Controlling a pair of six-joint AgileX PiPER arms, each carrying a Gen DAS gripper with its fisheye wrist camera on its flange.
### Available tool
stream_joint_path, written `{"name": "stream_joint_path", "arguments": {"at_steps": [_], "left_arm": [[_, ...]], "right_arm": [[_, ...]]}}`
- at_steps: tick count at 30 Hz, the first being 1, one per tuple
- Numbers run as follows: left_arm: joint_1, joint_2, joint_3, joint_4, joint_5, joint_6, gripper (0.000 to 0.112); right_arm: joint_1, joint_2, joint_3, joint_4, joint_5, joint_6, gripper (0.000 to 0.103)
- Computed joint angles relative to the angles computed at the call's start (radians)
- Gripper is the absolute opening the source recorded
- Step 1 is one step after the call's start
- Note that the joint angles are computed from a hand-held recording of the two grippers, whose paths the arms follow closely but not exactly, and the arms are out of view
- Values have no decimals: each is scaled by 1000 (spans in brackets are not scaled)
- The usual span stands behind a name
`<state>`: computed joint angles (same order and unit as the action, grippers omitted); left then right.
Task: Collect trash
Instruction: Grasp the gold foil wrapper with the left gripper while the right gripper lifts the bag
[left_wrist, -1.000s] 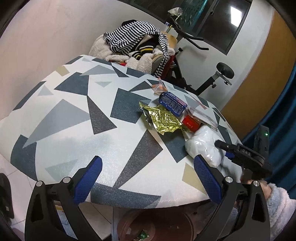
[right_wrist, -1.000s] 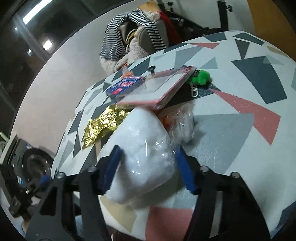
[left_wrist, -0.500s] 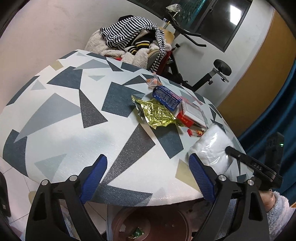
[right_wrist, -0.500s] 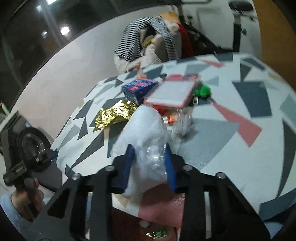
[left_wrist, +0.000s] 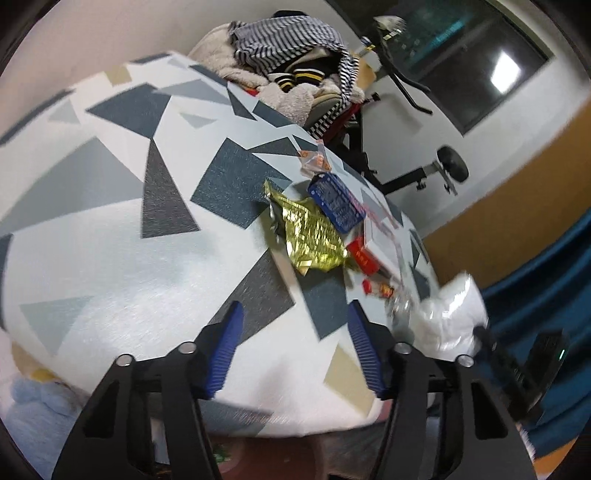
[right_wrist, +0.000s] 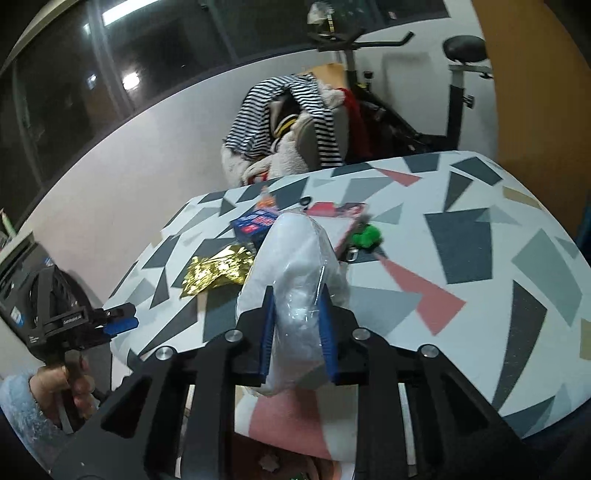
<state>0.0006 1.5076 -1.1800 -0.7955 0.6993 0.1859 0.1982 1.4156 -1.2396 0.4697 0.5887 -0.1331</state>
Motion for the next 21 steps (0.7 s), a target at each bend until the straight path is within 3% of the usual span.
{"name": "stream_joint_path", "arguments": {"at_steps": [5,9,18,21], "left_arm": [[-19,127,-129,-6,-18,-78,50],[-26,237,-212,-52,12,-154,49],[-44,276,-141,-269,-78,-179,49],[-48,304,-162,-271,-88,-211,39]], "right_arm": [[-24,-12,20,9,0,-20,25],[-32,-23,31,-4,2,-21,25],[-51,-29,42,10,0,-42,25],[-44,-30,41,-5,4,-33,25]]}}
